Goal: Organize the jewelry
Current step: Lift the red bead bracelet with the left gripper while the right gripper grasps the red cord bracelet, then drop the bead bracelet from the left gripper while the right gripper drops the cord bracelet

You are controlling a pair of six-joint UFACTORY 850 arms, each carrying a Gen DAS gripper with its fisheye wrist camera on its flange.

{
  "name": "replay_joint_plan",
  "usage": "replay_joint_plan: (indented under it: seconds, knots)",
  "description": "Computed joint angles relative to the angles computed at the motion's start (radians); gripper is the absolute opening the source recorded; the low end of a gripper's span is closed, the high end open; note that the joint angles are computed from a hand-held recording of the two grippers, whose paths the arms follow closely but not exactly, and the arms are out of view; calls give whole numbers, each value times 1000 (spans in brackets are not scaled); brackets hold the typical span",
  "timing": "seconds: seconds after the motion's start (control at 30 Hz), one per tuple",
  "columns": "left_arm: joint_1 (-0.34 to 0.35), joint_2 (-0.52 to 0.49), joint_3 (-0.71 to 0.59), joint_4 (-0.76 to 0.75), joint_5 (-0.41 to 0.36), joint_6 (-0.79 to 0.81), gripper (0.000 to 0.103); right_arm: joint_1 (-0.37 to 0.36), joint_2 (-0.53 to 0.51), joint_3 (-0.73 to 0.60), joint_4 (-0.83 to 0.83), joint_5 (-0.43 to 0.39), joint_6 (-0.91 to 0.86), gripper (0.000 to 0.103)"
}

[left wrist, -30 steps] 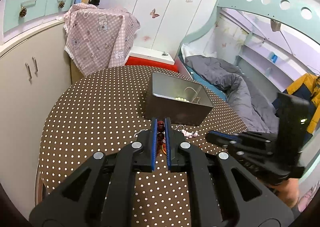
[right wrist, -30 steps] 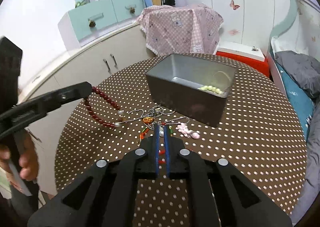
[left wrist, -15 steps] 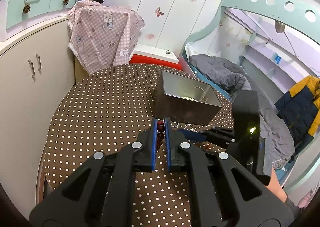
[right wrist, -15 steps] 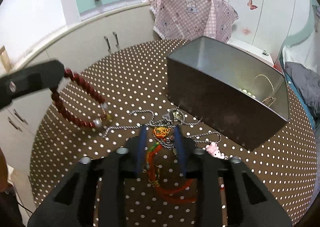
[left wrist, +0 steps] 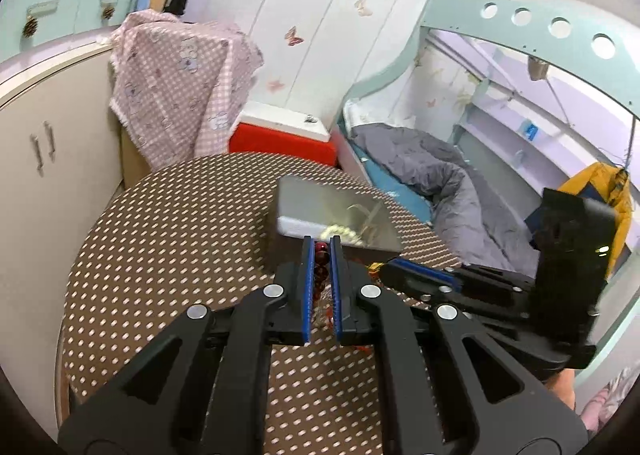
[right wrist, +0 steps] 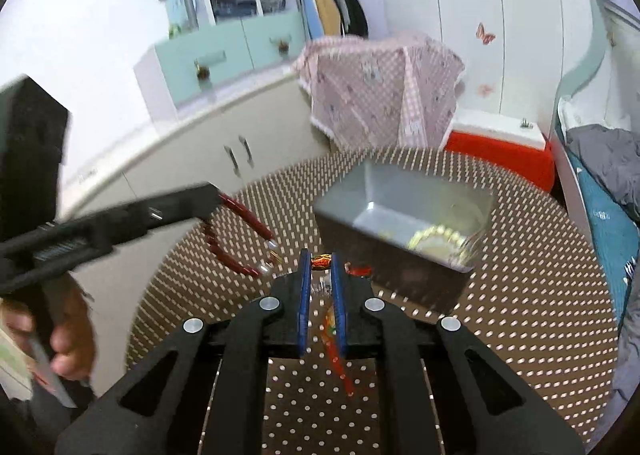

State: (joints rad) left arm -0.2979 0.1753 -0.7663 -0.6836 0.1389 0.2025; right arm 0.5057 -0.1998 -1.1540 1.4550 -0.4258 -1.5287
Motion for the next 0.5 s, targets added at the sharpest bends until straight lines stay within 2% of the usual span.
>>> replay_joint_plan:
  seconds: [0.03,0.1,0.17,0.23,0.37,0.4,0.47,0.5]
  knots:
    - [-5,-9,-14,-28,2,31,8,-6,10,4,25,-9,-20,0]
    - [-13,-28,-41,-54,1,64,8,-20,30,6,56,-32,-41,0]
    - [-15,-41,-60,-5,-9,21,8,-24,42,7,72,-26,-60,0]
    - [-19,-49,-72,-26,-8,46,8,-30,47,4,85,-23,-71,0]
    - [-19,-60,-80,-44,-20,66,8,-35,7,-40,-116,-43,128,3]
    - [-17,-63,-80,-49,-22,69,8,-25,-4,-42,-174,-11,176,5]
    - [-16,-65,-75,-96,-27,117,8,-17,-31,-49,-298,2,289,23]
    - [-17,-67,-76,-134,-30,152,8,-17,-41,-48,-325,4,316,26]
